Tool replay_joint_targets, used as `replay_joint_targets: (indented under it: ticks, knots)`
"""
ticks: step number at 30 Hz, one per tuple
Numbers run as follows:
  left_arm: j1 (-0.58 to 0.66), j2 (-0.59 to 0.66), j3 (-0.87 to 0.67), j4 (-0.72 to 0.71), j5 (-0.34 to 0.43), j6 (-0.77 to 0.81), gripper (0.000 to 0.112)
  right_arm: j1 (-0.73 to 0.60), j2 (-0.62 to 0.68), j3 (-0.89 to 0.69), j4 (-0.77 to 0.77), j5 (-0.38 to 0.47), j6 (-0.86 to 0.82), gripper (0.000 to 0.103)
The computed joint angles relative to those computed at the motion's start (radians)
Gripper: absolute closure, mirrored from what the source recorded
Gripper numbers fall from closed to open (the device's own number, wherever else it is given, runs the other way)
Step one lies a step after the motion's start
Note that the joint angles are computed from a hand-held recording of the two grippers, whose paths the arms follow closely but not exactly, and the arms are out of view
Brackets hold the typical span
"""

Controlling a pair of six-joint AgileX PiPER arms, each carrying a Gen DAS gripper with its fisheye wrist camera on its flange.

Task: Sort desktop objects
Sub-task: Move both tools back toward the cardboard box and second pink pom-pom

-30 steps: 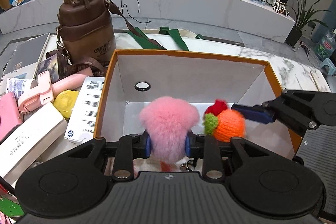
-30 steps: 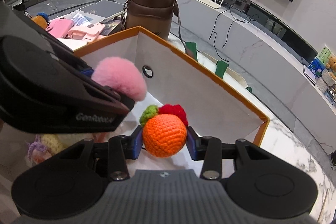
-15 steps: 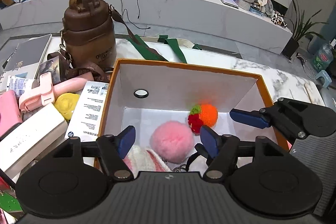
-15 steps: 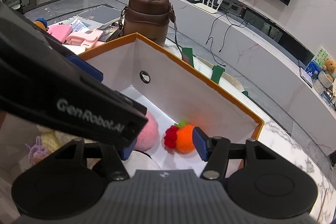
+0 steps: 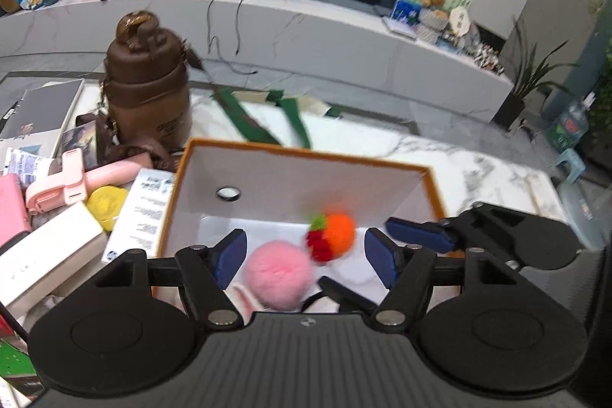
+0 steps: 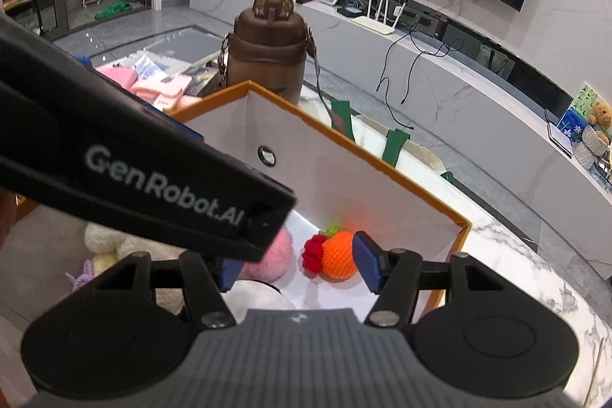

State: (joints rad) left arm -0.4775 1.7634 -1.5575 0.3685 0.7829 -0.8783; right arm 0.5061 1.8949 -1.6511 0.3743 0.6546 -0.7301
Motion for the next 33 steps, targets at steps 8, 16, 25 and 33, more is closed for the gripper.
replay_joint_targets:
  ticks: [8,16,25,33]
  knots:
    - [-0.067,0.004,-0.046,0.028,-0.026,-0.034,0.032,-0.048,-0.061,0.039,0.077,-0.013,-0.052,0.039]
    - [-0.124,0.038,-0.093,0.057,-0.070,-0.059,0.032,-0.135,-0.134,0.101,0.184,-0.026,-0.160,0.037]
    - [-0.175,0.143,-0.219,0.050,-0.083,-0.052,0.032,-0.262,-0.169,0.130,0.255,0.009,-0.223,0.036]
    - [-0.196,0.243,-0.342,0.030,-0.048,-0.026,0.032,-0.393,-0.151,0.161,0.307,0.064,-0.286,0.035]
